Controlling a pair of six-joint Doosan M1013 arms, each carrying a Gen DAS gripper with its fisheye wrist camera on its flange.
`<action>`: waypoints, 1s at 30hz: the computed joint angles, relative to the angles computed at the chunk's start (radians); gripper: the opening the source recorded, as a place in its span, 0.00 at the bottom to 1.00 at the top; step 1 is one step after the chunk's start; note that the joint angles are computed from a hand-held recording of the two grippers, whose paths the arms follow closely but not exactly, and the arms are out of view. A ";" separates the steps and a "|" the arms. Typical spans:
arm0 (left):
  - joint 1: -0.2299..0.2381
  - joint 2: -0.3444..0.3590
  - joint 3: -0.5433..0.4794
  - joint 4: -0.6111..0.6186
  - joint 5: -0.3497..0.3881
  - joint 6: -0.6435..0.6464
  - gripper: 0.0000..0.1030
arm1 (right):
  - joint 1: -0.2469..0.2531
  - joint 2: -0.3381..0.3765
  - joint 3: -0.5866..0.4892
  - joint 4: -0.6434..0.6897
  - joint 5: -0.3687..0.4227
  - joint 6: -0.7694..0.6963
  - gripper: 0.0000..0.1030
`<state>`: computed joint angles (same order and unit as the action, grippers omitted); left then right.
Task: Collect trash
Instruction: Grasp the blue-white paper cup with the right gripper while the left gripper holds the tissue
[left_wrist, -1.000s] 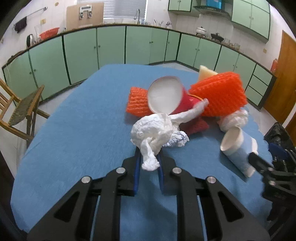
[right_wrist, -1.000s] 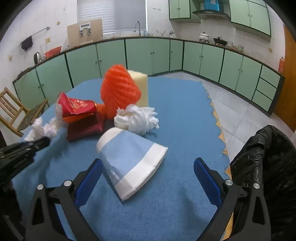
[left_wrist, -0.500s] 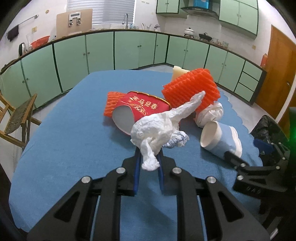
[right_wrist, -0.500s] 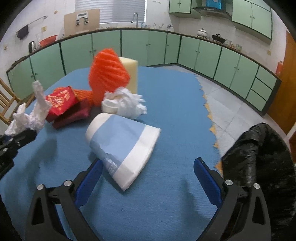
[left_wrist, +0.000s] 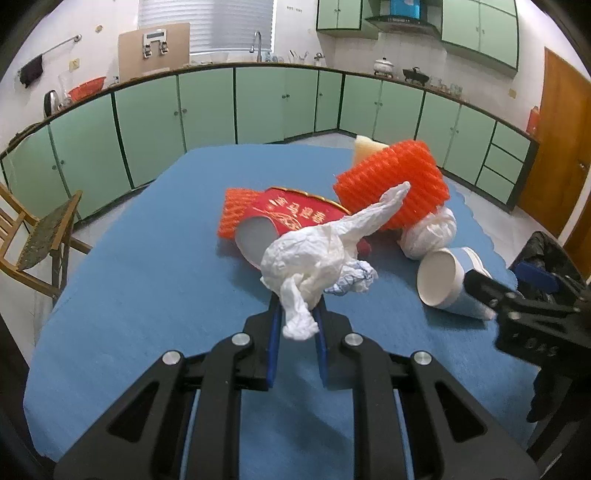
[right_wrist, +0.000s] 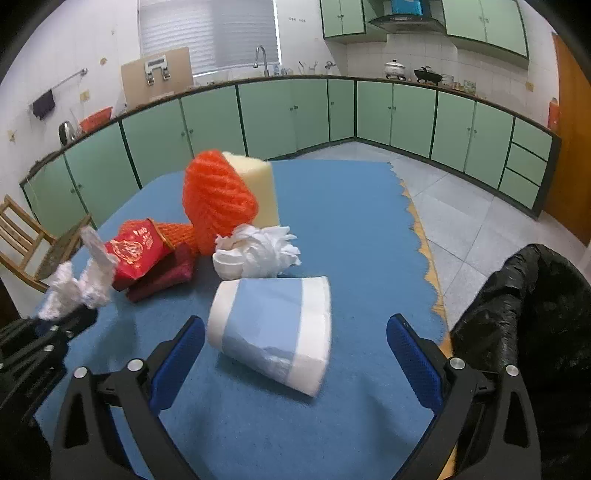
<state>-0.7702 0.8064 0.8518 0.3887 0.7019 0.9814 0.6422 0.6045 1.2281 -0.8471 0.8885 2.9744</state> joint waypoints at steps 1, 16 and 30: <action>0.001 -0.001 0.001 0.005 -0.001 -0.005 0.15 | -0.001 0.008 -0.013 0.006 0.005 -0.003 0.94; 0.005 0.003 -0.003 0.012 -0.008 -0.017 0.15 | -0.014 0.052 -0.069 0.100 0.050 -0.065 0.85; 0.000 -0.015 0.010 0.006 -0.047 0.002 0.15 | -0.006 -0.022 0.006 0.071 -0.052 -0.086 0.72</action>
<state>-0.7705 0.7918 0.8614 0.3948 0.6550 0.9838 0.6366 0.5825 1.2342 -0.7763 0.8368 2.8884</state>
